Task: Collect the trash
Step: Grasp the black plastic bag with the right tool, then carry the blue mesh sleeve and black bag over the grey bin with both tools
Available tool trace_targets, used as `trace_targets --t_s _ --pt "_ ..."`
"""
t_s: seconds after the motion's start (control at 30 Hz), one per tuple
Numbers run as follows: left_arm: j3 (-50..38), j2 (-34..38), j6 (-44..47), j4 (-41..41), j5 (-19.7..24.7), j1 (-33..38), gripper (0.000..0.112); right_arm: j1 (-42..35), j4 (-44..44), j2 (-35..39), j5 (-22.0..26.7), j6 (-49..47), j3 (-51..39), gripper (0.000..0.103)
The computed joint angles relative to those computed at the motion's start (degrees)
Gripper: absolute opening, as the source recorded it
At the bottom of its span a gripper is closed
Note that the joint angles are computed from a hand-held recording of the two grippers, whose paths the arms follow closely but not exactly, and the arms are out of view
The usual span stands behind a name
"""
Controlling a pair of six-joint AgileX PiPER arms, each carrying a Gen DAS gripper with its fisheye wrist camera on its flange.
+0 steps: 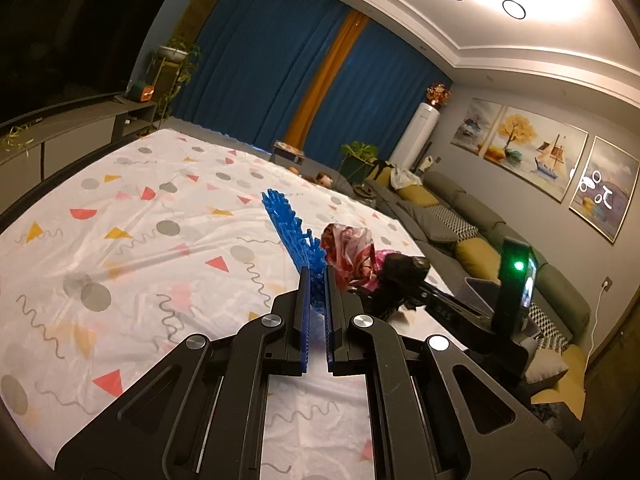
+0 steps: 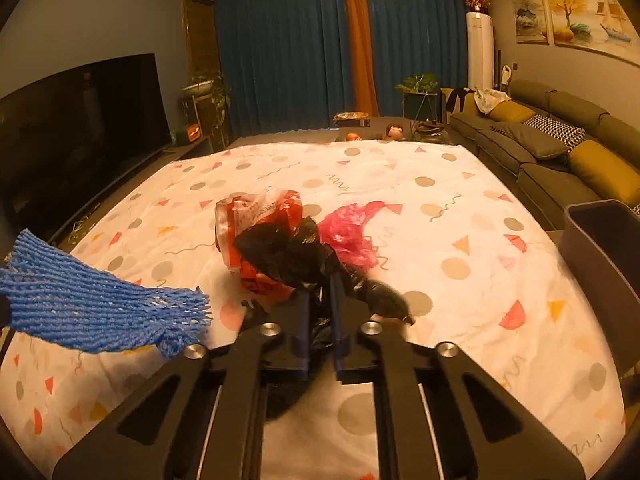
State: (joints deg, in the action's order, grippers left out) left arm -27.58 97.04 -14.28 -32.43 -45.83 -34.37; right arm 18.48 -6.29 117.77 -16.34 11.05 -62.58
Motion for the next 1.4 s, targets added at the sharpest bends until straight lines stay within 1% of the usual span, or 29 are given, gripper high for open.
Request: trace_targets --t_s 0.07,0.27,0.33,0.57,0.73,1.03,1.23,1.4 --pt "0.0 -0.1 0.5 -0.5 -0.1 -0.4 0.005 -0.7 -0.2 -1.7 -2.4 0.2 3.0 0.005" --pt "-0.6 -0.7 2.6 -2.5 0.2 -2.4 0.005 -2.8 -0.7 -7.2 -8.3 1.2 11.2 0.004" --pt "-0.6 -1.2 3.9 -3.6 0.1 -3.4 0.005 -3.2 -0.1 -8.7 -9.6 0.5 13.2 0.004" --pt "-1.7 -2.1 7.9 -7.6 0.3 -6.8 0.005 -6.3 -2.2 -14.6 -13.7 2.1 20.8 0.004" --pt "-3.6 -1.7 11.0 -9.9 1.0 -8.9 0.005 -8.5 -4.5 -17.2 -15.3 4.2 23.9 0.004" --pt "-10.7 1.2 18.4 -13.2 4.2 -11.7 0.005 -14.9 -11.4 -21.5 -17.3 8.8 27.7 0.004" --pt "-18.0 4.2 23.7 -14.2 7.3 -12.7 0.005 -20.3 -16.4 -22.5 -17.6 12.4 27.7 0.004" --pt "-26.9 8.3 29.4 -15.8 11.7 -12.9 0.005 -24.7 -19.9 -22.4 -17.1 14.8 26.4 0.004"
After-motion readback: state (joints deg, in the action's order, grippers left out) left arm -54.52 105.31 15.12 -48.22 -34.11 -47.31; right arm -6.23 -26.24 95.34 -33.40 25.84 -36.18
